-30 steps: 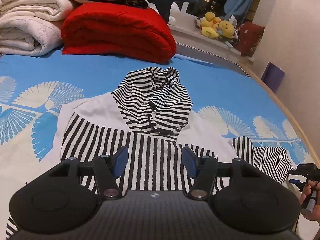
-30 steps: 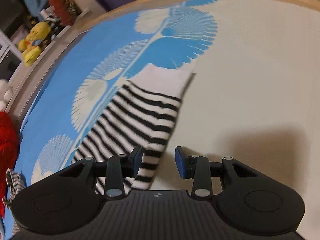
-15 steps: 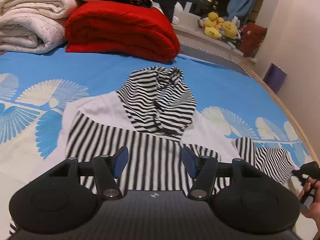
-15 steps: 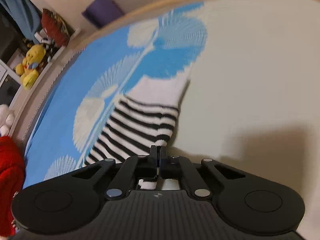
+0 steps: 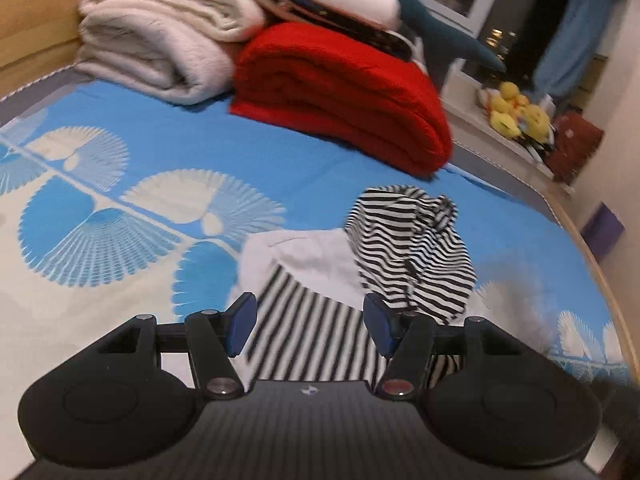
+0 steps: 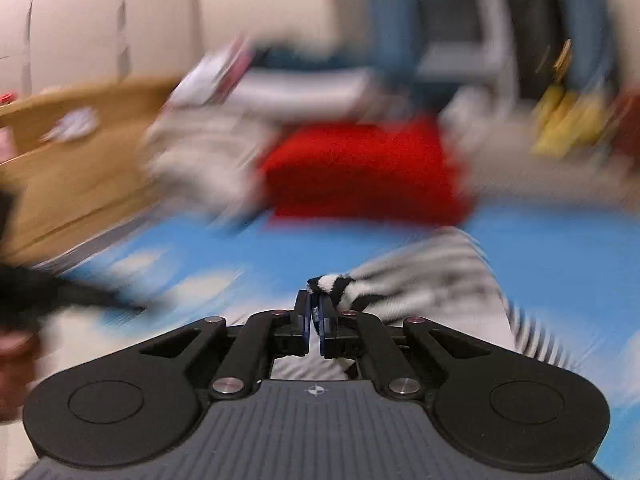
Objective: Fold small clothes
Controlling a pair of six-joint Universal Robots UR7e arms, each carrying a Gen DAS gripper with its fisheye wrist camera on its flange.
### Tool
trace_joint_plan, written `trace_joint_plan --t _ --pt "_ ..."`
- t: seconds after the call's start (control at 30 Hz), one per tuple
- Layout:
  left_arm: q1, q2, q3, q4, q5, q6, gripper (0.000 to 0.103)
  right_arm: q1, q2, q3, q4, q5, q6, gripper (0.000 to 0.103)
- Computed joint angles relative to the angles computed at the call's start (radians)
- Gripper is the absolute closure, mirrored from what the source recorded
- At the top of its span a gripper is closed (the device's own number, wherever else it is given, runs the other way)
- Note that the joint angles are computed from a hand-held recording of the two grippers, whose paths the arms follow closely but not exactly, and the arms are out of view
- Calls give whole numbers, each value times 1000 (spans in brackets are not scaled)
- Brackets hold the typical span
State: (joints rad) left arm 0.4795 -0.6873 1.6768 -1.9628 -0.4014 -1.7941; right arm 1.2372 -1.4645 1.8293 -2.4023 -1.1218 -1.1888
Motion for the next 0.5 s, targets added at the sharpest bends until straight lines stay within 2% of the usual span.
trace_joint_plan --t 0.07,0.1,0.13,0.17,0.23,0.33,0.4,0.43,0.5 --pt "3 -23 22 -11 -11 -10 39 44 -15 36 57 -173 44 99" --pt "5 -30 31 -18 -15 -13 39 49 -26 67 25 -215 93 92" --pt "7 -38 43 -41 -23 -8 39 44 -33 83 12 -230 141 87" --pt "9 -42 52 -64 -32 -1 39 33 -36 85 21 -229 175 86" --pt "16 -40 57 -103 -61 25 39 12 -37 112 -51 -233 246 84" --pt "40 -25 72 -256 -142 128 39 1 9 91 -122 -337 420 82" --pt "54 7 57 -324 -185 202 39 -1 51 28 -77 -391 554 81" --pt "59 23 42 -328 -192 233 39 -8 64 3 -54 -397 591 80" --pt "64 67 -9 -309 -194 306 39 -11 86 -29 -37 -417 611 81"
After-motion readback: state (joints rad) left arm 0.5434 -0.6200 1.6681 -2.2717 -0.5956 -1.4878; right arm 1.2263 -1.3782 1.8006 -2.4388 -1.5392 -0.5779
